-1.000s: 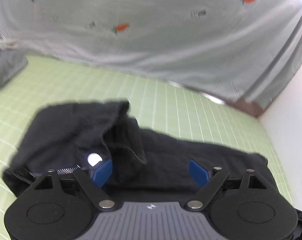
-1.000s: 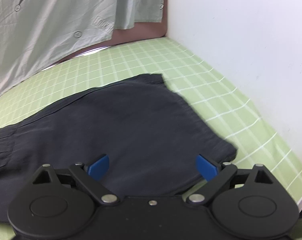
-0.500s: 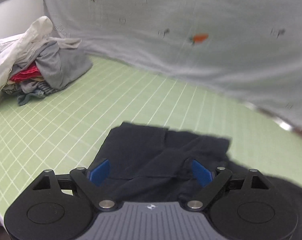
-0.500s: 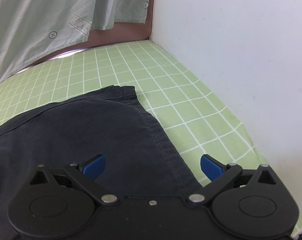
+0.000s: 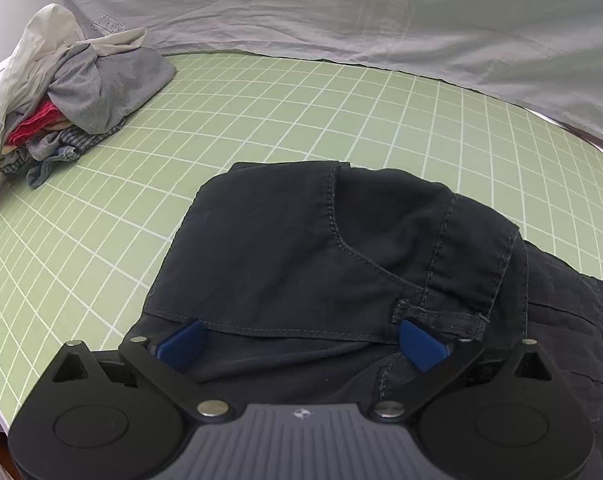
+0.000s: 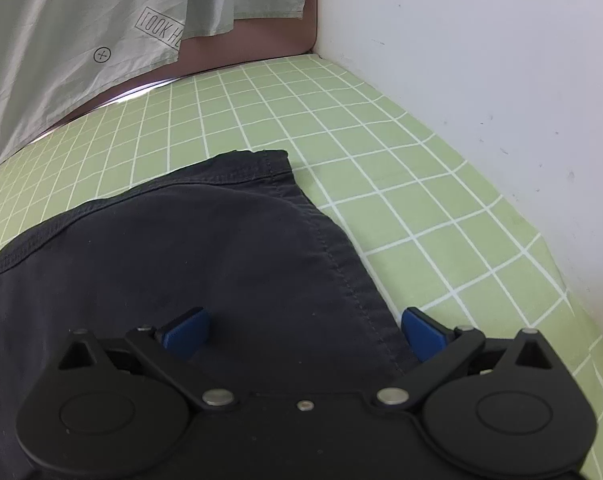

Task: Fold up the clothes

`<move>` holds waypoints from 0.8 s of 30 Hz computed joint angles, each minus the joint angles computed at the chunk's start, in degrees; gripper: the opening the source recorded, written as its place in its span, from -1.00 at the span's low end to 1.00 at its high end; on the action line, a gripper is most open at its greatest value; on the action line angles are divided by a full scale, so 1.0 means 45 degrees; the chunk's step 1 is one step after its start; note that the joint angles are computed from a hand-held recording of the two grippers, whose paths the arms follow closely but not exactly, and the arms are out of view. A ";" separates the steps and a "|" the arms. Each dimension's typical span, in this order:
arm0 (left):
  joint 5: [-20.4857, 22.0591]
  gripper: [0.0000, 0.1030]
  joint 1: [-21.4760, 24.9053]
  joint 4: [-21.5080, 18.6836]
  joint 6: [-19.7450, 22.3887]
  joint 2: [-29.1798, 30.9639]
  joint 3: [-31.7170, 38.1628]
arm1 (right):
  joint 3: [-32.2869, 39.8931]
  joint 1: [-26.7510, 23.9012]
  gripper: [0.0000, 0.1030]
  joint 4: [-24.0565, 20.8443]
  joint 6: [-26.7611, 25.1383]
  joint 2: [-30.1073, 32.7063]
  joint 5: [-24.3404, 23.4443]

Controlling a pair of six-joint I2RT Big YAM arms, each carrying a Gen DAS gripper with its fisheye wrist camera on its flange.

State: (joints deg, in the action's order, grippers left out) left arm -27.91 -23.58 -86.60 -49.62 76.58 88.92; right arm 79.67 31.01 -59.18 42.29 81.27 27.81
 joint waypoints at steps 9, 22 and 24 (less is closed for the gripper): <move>-0.0156 1.00 -0.0055 0.0417 -0.0051 -0.0365 -0.0302 | 0.0121 0.0236 -0.68 0.0218 0.0103 -0.0385 -0.0719; 0.0314 0.99 0.0896 0.1195 0.2245 -0.2583 -0.0840 | 0.3532 0.3166 -0.73 -0.0869 0.1824 0.0502 0.3021; 0.0558 0.99 0.1278 0.1078 0.2716 -0.2893 -0.1000 | 0.4350 0.3645 -0.73 -0.1023 0.2226 0.1069 0.3360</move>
